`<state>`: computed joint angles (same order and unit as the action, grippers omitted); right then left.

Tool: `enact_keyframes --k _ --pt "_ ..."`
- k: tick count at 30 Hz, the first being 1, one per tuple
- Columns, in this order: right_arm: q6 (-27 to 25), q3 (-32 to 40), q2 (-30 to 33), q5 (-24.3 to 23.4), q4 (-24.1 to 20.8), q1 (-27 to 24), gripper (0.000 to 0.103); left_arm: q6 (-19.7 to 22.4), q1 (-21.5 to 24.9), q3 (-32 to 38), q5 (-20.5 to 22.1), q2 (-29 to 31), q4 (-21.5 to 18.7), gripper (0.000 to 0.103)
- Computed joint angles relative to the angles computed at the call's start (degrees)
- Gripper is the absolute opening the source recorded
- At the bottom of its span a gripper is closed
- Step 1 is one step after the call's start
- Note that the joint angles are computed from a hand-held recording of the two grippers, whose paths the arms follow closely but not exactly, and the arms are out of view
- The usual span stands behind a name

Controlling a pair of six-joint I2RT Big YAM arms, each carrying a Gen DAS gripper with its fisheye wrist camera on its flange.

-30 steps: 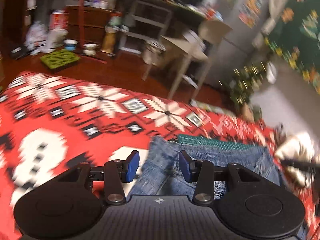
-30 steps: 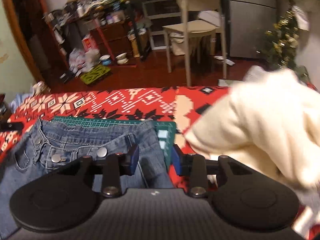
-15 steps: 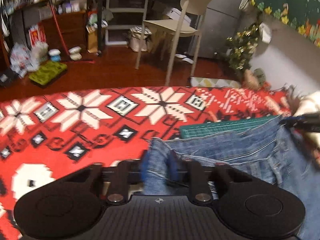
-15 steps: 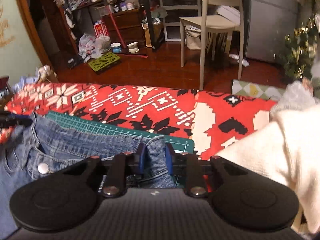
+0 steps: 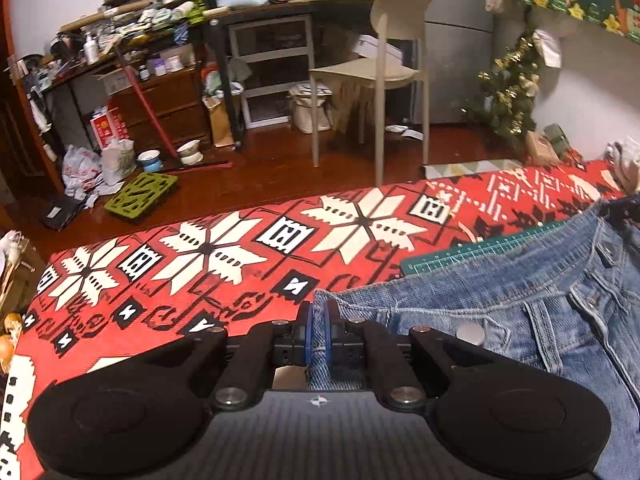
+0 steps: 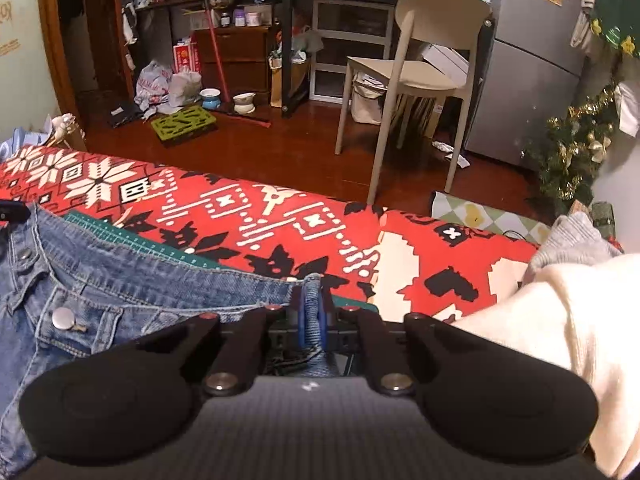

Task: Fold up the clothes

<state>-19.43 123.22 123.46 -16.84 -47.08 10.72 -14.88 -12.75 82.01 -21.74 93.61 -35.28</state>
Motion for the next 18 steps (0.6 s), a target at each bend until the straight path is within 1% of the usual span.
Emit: enact_keyframes --k 1,2,5,6,8,11,12,15,18 --pt "0.48 0.16 0.04 0.67 0.2 -0.1 0.033 -0.61 -0.06 0.18 -0.77 0.07 -0.25 0.025" --pt "0.65 0.37 0.08 0.59 0.14 -0.29 0.033 -1.38 -0.02 0.0 -1.28 -0.4 -0.48 0.036" --pt "1.57 -0.21 -1.24 -1.36 -0.36 -1.31 0.032 -3.85 0.2 -0.81 -2.56 -2.29 -1.24 0.036" --pt "1.62 -1.24 -2.34 -1.79 -0.08 -1.62 0.033 -5.29 0.28 -0.99 -2.49 -3.1 -1.73 0.036" --pt "1.58 -3.32 -4.79 -2.93 -0.12 -2.28 0.033 -8.89 0.14 -1.82 -1.69 -5.57 -2.78 0.036" --pt "2.33 -6.62 -9.27 -5.65 -2.76 -3.37 0.034 -14.38 -1.16 -3.25 0.33 -9.49 -4.56 0.037" --pt "2.8 -7.85 -10.86 -6.48 -3.57 -3.69 0.035 -16.34 -1.81 -3.7 1.04 -10.8 -5.22 0.038" --pt "3.05 -12.67 -16.37 -8.94 -6.14 -4.68 0.036 -22.16 -5.14 -4.24 2.48 -14.19 -8.87 0.038" --pt "1.27 -18.6 -23.19 -10.53 -8.31 -5.47 0.038 -26.24 -10.16 -3.85 2.8 -16.6 -13.13 0.038"
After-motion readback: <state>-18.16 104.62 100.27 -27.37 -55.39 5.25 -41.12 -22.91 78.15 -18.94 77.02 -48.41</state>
